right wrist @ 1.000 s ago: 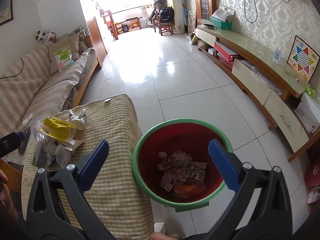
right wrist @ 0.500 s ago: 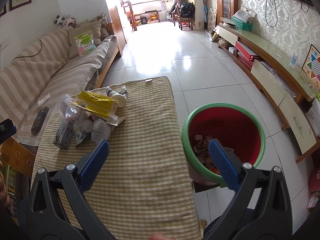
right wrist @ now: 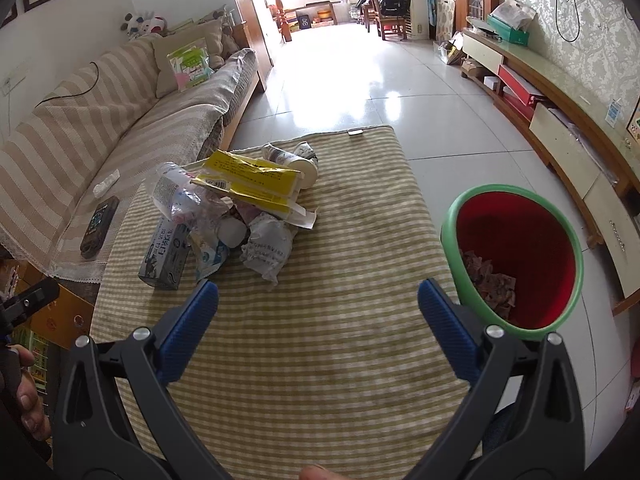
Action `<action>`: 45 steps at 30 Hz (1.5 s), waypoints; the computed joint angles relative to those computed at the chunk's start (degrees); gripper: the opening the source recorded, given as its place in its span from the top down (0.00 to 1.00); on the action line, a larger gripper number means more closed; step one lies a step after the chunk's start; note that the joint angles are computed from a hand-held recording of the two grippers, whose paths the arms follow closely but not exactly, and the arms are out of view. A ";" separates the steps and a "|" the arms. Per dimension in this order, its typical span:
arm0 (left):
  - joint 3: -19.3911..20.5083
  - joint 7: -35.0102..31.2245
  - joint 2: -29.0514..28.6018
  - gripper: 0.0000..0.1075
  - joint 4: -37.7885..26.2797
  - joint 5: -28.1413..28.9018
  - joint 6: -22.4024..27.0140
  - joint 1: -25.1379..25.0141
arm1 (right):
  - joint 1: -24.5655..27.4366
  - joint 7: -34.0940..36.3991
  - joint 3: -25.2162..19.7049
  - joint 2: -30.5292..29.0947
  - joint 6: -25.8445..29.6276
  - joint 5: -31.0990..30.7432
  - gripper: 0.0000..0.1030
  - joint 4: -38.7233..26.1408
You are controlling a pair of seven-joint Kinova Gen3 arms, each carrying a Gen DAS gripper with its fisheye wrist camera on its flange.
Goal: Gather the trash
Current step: 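Grasp the white plastic wrapper with the right tool while the left tool grasps the blue toothpaste box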
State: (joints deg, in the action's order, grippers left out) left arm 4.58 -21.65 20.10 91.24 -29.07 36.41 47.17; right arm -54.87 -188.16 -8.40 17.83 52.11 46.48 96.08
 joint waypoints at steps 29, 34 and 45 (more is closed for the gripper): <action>-2.41 -18.17 16.67 0.13 -16.63 10.60 5.77 -3.76 | 2.97 13.53 9.22 12.66 -15.51 -13.26 0.04 -8.01; -2.66 -20.43 19.37 0.18 -20.09 12.33 8.01 -4.74 | 3.87 16.19 9.71 14.43 -16.26 -15.66 0.10 -9.45; -2.98 -23.59 23.70 0.33 -25.84 14.56 11.82 -5.50 | 5.96 21.62 10.80 16.41 -20.27 -21.65 0.27 -10.36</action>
State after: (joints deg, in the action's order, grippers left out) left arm 1.60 -45.24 43.80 65.40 -14.51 48.24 41.67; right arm -48.91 -166.54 2.40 34.24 31.84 24.83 85.72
